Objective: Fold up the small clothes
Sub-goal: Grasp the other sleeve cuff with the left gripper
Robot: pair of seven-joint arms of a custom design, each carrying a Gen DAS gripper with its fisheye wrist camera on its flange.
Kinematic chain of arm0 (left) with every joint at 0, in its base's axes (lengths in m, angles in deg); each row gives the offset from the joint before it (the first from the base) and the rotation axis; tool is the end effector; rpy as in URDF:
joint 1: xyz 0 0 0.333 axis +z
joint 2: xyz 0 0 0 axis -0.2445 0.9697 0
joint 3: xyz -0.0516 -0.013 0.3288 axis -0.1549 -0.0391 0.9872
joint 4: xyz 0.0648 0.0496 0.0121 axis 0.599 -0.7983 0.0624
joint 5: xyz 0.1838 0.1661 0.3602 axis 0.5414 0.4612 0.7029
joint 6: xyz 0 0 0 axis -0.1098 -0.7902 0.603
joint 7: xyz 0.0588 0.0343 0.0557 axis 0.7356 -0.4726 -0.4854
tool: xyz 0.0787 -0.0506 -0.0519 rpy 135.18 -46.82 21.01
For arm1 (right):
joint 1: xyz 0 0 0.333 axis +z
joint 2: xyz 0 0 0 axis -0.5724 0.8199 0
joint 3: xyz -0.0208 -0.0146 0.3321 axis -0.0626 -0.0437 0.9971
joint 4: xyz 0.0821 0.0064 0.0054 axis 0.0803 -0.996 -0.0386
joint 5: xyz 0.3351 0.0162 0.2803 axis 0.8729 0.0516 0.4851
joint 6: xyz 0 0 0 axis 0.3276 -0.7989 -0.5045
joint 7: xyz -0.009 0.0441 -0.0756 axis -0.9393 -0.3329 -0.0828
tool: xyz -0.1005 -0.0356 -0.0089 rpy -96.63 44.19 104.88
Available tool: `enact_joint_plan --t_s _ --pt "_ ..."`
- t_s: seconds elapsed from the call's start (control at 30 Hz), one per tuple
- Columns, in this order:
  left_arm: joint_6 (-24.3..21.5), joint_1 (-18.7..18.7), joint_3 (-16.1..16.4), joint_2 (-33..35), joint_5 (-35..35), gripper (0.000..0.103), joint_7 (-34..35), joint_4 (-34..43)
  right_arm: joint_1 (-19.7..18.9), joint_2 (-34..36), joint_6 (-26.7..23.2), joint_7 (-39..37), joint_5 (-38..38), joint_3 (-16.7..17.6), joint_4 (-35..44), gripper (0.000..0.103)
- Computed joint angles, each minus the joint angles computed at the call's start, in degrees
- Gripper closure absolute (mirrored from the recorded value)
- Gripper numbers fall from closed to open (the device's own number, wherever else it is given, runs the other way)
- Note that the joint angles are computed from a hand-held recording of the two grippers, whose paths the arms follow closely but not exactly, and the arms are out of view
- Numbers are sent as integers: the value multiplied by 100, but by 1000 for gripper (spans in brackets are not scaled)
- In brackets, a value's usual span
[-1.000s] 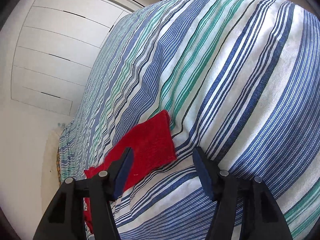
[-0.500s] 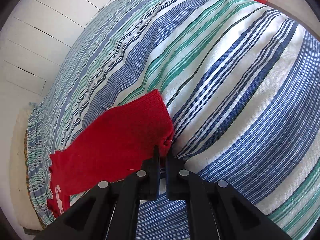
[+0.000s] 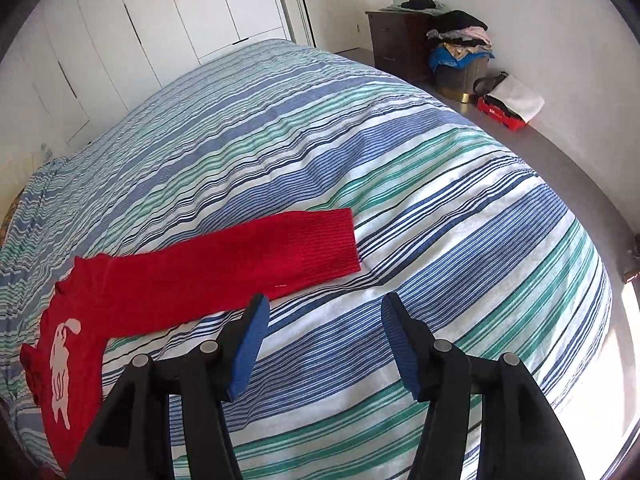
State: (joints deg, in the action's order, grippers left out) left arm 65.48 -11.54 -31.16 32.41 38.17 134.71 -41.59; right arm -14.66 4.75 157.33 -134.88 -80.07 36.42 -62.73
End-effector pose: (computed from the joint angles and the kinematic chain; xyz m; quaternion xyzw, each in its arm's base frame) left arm 0.7488 -0.0556 0.4223 -0.3404 0.9018 -0.1958 0.1806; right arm 0.5198 0.2334 0.3687 -0.2196 0.9233 -0.2749 0.1543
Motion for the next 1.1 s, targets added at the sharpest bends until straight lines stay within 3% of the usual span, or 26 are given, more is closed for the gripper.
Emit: enact_joint_plan --t_s 0.13,0.27,0.43,0.53,0.67,0.9,1.1 --pt "-205 116 -112 113 -266 1 176 146 474 659 -265 -487 -328 277 1029 38" --pt "-639 144 -126 277 -394 1 165 422 946 1999 368 -1268 -503 266 2624 38" --pt "-417 253 -197 242 -630 1 550 318 1441 3526 843 -2286 -485 140 4626 38" --pt "-446 274 -124 290 -657 1 480 367 1532 4085 910 -2881 -126 108 5393 38" --pt "-753 323 -31 431 -663 1 123 578 1735 4329 728 -3390 182 -79 5820 38" --pt "-1230 350 -13 774 -581 1 -389 1078 2287 4190 633 -3432 327 -679 5720 38" --pt "-1888 294 36 1571 -377 1 -1170 2208 2478 4199 693 -3529 562 -872 5626 38"
